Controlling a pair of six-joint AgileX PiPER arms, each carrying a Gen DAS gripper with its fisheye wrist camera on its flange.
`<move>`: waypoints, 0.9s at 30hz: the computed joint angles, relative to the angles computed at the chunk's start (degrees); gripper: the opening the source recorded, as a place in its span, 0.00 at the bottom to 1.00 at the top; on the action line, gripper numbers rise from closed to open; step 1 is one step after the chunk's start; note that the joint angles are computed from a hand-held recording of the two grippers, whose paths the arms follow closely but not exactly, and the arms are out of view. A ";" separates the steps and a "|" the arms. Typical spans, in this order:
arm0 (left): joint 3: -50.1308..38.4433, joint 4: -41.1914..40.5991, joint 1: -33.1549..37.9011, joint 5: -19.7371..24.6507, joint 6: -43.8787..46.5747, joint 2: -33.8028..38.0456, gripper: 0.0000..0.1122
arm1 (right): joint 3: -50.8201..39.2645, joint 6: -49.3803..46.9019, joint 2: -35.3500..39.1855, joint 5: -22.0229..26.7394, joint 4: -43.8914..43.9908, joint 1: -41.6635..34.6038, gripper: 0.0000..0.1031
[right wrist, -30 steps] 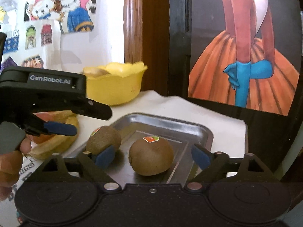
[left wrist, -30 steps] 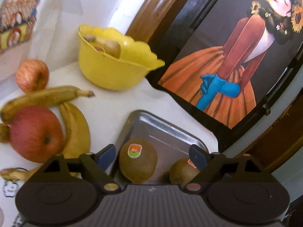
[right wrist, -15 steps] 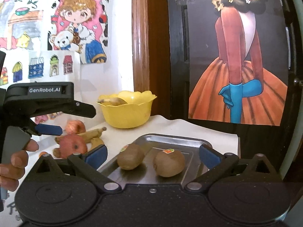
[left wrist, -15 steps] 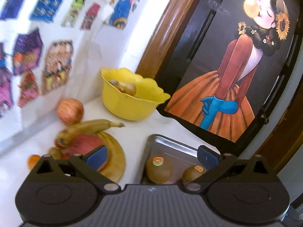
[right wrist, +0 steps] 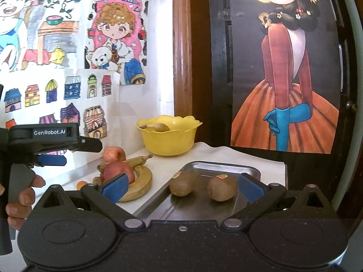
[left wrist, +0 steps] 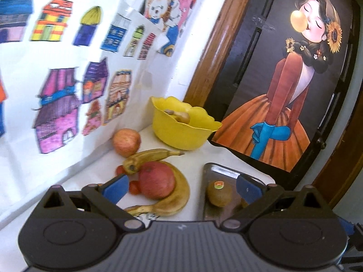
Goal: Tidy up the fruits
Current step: 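Move both grippers back toward the red apple and mandarin orange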
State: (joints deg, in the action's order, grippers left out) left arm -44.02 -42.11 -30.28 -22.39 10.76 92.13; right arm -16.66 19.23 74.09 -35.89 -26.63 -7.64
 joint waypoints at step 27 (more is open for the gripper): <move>16.25 6.00 11.20 -1.53 2.92 -5.13 0.91 | -2.13 -16.29 -0.30 14.91 27.19 26.53 0.99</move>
